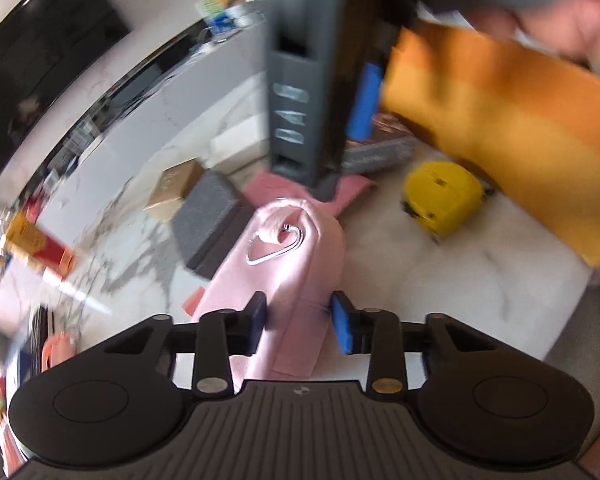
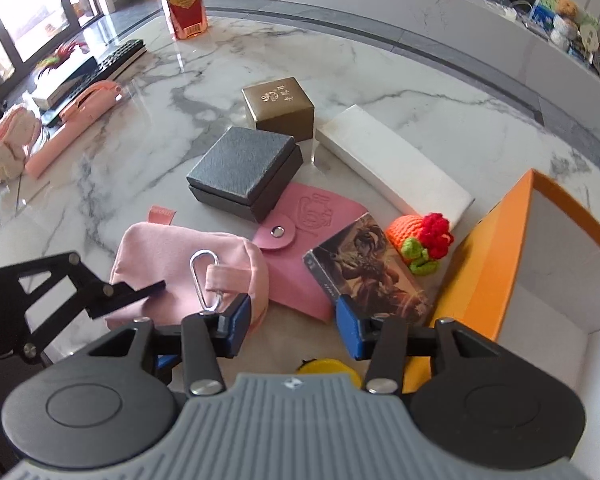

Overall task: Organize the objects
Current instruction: 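Grasp the pink backpack pouch with the left gripper while the right grasps the pink leather pouch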

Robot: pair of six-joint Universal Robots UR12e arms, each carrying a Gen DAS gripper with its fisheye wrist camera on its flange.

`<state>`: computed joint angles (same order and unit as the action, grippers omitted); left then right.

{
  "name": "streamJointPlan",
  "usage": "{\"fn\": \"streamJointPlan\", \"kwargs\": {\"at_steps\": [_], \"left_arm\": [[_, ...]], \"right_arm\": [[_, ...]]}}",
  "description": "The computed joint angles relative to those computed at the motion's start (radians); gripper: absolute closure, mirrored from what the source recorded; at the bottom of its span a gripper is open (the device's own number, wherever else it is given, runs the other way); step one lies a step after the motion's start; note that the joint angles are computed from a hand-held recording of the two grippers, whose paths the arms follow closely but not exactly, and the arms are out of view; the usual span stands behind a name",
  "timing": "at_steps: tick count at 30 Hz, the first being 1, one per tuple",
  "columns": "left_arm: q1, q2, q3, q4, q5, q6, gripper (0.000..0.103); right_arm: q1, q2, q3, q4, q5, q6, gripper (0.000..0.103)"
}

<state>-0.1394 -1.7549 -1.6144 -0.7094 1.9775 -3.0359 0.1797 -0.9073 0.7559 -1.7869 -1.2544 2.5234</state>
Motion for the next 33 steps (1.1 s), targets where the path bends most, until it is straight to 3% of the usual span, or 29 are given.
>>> {"fn": "streamJointPlan", "kwargs": {"at_steps": [3,7,12,16,24,27,33], "left_arm": [[0.031,0.029,-0.009,-0.012,-0.044,-0.152,0.068],[0.109,0.074,-0.029,0.008,-0.182,-0.448,0.069],[0.164,0.1,-0.066,0.086,-0.257,-0.626,0.072],[0.191,0.113,-0.1,0.146,-0.302,-0.686,0.073],[0.212,0.114,-0.128,0.213,-0.358,-0.698,0.074],[0.215,0.119,-0.137,0.225,-0.371,-0.701,0.074],[0.211,0.127,-0.147,0.232,-0.373,-0.723,0.074]], "right_arm": [[0.006,0.002,0.006,-0.028,-0.003,0.037,0.053],[0.021,0.012,0.003,-0.047,-0.016,0.042,0.053],[0.054,0.021,0.016,-0.117,-0.064,-0.024,0.053],[0.082,0.038,0.015,-0.16,-0.134,-0.098,0.053],[0.114,0.041,0.077,-0.305,-0.273,-0.196,0.051],[0.117,0.033,0.087,-0.309,-0.282,-0.185,0.063],[0.107,-0.023,0.166,-0.341,-0.25,-0.068,0.064]]}}
